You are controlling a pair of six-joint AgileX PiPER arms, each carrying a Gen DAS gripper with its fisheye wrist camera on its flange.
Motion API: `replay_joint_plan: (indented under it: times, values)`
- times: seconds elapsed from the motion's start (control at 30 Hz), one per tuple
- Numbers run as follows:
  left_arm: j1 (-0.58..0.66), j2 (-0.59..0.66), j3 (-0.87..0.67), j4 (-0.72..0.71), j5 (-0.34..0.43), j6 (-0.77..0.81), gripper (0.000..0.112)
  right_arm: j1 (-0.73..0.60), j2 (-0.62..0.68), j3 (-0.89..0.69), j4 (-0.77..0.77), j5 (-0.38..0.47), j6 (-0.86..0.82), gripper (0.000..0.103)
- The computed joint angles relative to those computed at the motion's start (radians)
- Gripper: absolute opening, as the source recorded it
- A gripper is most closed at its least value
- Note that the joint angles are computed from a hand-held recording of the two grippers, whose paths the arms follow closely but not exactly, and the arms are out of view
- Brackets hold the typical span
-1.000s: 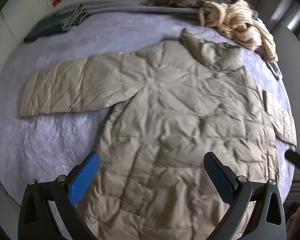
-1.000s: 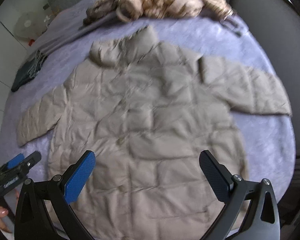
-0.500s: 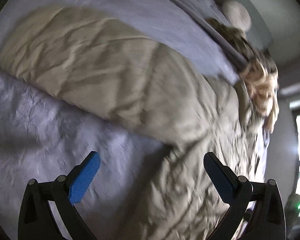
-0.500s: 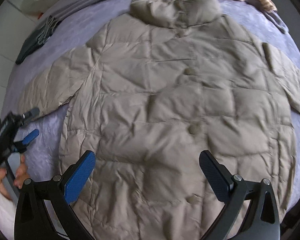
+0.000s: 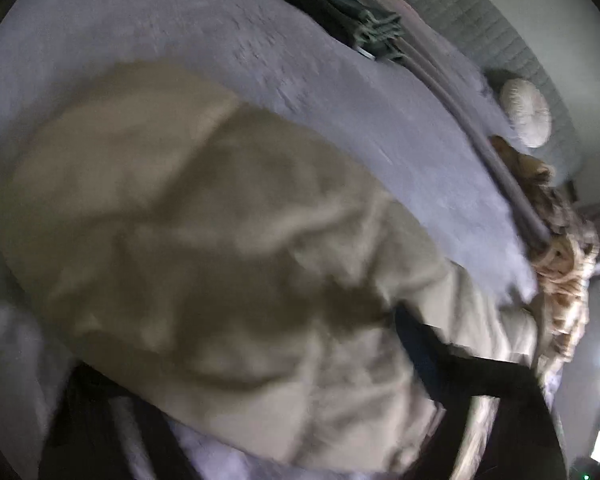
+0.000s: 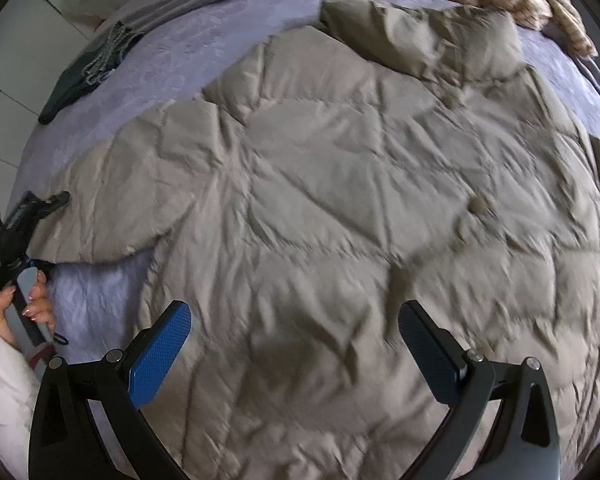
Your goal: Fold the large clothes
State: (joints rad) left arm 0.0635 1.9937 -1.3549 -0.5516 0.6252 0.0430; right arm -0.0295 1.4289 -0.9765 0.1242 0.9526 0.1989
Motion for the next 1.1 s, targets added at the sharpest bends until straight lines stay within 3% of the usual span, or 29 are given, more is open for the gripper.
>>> replay_joint_plan:
  times: [0.03, 0.07, 0.13, 0.2, 0.23, 0.3, 0.33, 0.5, 0.6, 0.7, 0.8, 0.93, 1.1]
  values:
    - [0.004, 0.025, -0.037, 0.023, 0.013, -0.022, 0.034, 0.002, 0.014, -0.010, 0.011, -0.011, -0.006, 0.103]
    - [0.017, 0.047, -0.080, 0.006, 0.049, -0.024, 0.017, 0.005, 0.034, -0.025, 0.024, -0.026, -0.009, 0.103]
    - [0.039, 0.043, -0.068, -0.074, 0.039, 0.043, 0.015, 0.014, 0.063, -0.051, 0.038, -0.052, -0.002, 0.103]
    - [0.030, 0.005, -0.056, -0.016, 0.006, 0.047, 0.010, 0.024, 0.081, -0.064, 0.038, -0.088, 0.019, 0.100]
    - [0.006, -0.020, -0.057, 0.058, -0.010, 0.011, 0.010, 0.025, 0.088, -0.067, 0.053, -0.113, 0.019, 0.088]
    - [-0.035, -0.074, -0.048, 0.151, -0.031, -0.027, 0.010, 0.017, 0.113, -0.072, 0.129, -0.142, -0.019, 0.023]
    - [-0.036, -0.089, -0.054, 0.153, -0.023, -0.015, 0.010, 0.001, 0.137, -0.072, 0.203, -0.153, -0.063, 0.015]
    - [-0.055, -0.182, -0.052, 0.102, 0.003, 0.062, 0.010, -0.006, 0.236, -0.043, 0.541, -0.261, -0.338, 0.013]
    - [-0.087, -0.262, -0.006, 0.066, -0.003, 0.110, 0.010, -0.010, 0.341, -0.035, 0.777, -0.257, -0.519, 0.013]
    - [-0.157, -0.300, -0.021, 0.033, 0.017, 0.123, 0.010, -0.012, 0.408, -0.009, 0.879, -0.282, -0.608, 0.012]
    - [-0.267, -0.310, -0.063, 0.026, 0.028, 0.109, 0.010, -0.031, 0.434, -0.012, 0.911, -0.259, -0.651, 0.009]
    - [-0.471, -0.248, -0.178, 0.080, 0.031, 0.022, 0.010, -0.079, 0.420, -0.035, 0.870, -0.157, -0.646, 0.009]
    - [-0.689, -0.102, -0.365, 0.150, 0.051, -0.063, 0.010, -0.271, 0.212, 0.075, 0.757, -0.054, -0.671, 0.009]
